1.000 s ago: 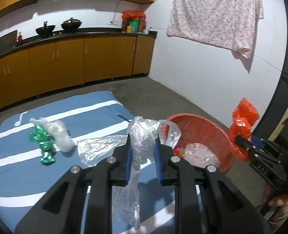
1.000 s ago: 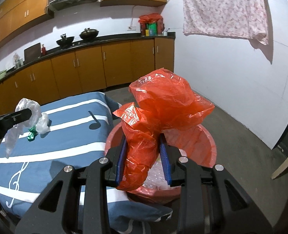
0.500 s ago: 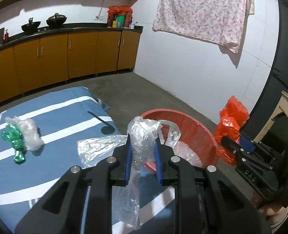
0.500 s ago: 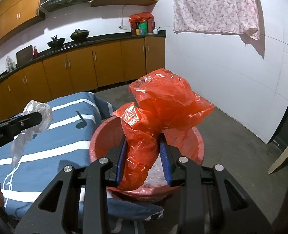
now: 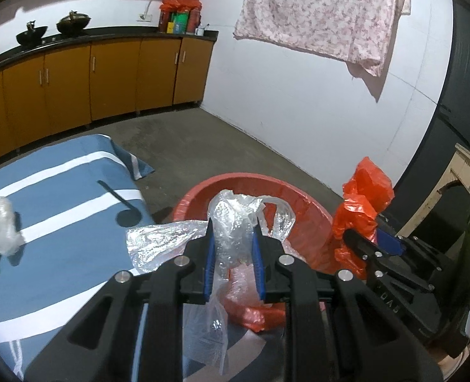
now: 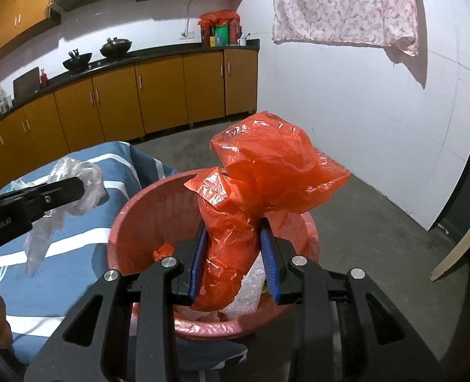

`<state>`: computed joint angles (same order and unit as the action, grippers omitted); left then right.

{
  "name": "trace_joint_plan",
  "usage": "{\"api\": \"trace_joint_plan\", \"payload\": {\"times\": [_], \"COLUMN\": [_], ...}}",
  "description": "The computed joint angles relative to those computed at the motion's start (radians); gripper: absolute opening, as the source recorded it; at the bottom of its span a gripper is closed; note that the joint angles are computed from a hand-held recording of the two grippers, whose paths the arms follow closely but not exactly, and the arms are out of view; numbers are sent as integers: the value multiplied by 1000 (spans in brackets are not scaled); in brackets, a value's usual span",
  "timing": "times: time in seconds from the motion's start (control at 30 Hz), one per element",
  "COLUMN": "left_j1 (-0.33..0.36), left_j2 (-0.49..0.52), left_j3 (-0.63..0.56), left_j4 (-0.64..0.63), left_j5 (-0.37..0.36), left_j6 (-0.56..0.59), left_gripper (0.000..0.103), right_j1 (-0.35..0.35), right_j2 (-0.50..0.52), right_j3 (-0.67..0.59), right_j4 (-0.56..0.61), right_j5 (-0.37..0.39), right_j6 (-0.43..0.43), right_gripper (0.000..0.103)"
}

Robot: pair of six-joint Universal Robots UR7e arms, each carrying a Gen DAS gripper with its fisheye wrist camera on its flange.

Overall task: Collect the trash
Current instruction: 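Carry both bags over the basket and open both tools to release them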

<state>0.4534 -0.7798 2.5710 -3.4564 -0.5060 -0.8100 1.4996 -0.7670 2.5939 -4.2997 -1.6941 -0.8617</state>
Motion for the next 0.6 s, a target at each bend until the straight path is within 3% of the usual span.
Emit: {"api": "trace_joint_plan", "payload": {"times": [0.17, 0.4, 0.6], "left_j1": [66, 134, 182], "left_j2": [56, 92, 106], "left_j3": [-59, -110, -143], "left_j4": [-83, -121, -137], "left_j5": [-40, -79, -121], "left_j6": [122, 209, 249], "left_gripper": [21, 22, 34], "right_j1": [-12, -19, -46], "right_j2": [0, 1, -11], "right_j3": [-24, -56, -65], "right_j4": [47, 99, 147], "right_j5": [2, 3, 11], "right_j6": [8, -1, 13], "right_gripper": [33, 33, 42]}}
